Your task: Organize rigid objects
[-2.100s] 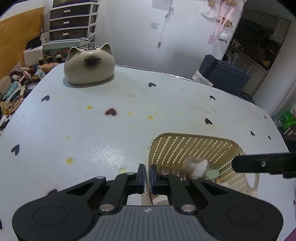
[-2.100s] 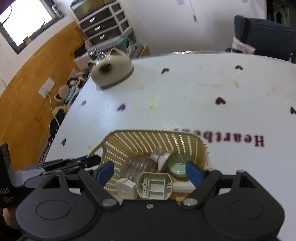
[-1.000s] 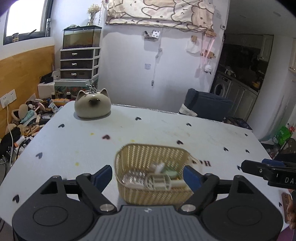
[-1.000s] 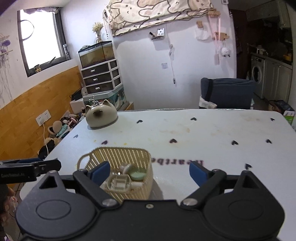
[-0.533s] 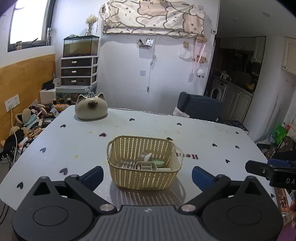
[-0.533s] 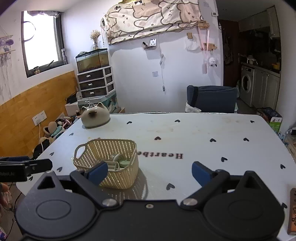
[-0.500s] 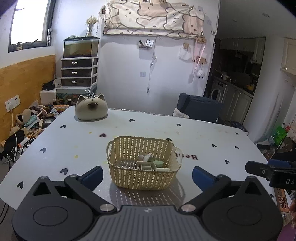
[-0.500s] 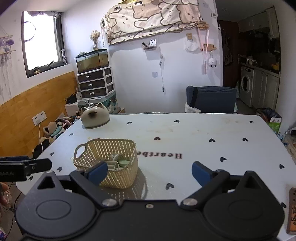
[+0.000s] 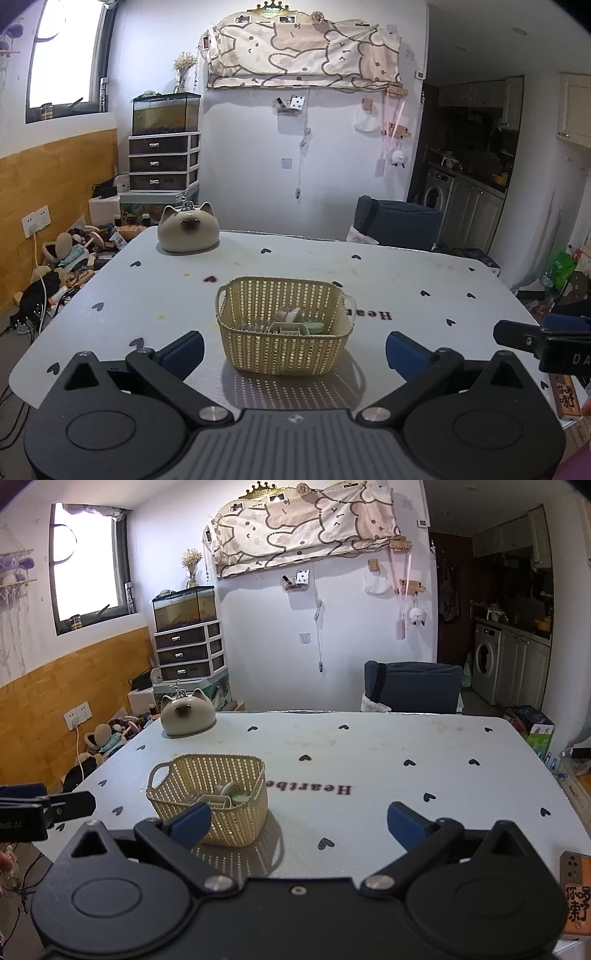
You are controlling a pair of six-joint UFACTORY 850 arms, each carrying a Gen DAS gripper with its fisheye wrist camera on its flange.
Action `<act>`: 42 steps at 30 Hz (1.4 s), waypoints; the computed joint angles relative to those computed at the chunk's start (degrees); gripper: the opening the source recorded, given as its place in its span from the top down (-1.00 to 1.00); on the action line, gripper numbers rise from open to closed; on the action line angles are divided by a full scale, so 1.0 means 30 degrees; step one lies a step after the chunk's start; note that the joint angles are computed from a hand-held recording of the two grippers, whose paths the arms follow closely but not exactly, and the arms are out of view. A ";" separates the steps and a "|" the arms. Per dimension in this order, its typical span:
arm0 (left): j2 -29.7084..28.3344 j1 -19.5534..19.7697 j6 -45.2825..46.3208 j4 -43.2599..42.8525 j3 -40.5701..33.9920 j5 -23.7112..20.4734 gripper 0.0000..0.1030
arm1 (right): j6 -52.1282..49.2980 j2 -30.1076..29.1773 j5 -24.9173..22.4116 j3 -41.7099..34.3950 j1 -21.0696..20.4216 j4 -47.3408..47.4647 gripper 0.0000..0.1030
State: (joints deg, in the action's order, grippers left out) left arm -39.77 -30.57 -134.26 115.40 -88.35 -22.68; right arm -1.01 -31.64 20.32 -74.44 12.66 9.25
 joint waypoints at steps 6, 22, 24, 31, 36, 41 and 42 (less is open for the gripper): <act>0.0110 -0.0118 0.0362 -0.0434 0.0179 -0.0349 -1.00 | -0.0297 0.0256 0.0285 0.0349 0.0077 0.0094 -1.00; 0.0331 -0.0045 0.0197 -0.0506 0.0570 -0.0494 -1.00 | -0.0366 0.0284 0.0322 0.0421 0.0091 0.0159 -1.00; 0.0337 -0.0039 0.0143 -0.0449 0.0580 -0.0470 -1.00 | -0.0514 0.0280 0.0320 0.0418 0.0142 0.0349 -1.00; 0.0424 -0.0004 0.0124 -0.0359 0.0681 -0.0440 -1.00 | -0.0859 0.0457 0.0371 0.0670 0.0156 0.0793 -1.00; 0.0474 0.0000 0.0229 -0.0409 0.0735 -0.0469 -1.00 | -0.0827 0.0455 0.0378 0.0667 0.0161 0.0775 -1.00; 0.0473 0.0003 0.0310 -0.0462 0.0718 -0.0478 -1.00 | -0.0849 0.0455 0.0354 0.0657 0.0152 0.0763 -1.00; 0.0474 0.0006 0.0315 -0.0464 0.0720 -0.0479 -1.00 | -0.0849 0.0455 0.0354 0.0657 0.0152 0.0763 -1.00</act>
State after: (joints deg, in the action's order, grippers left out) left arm -38.35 -30.55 -133.31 114.01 -86.19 -24.11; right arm -3.56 -30.28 21.38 -72.47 13.12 11.54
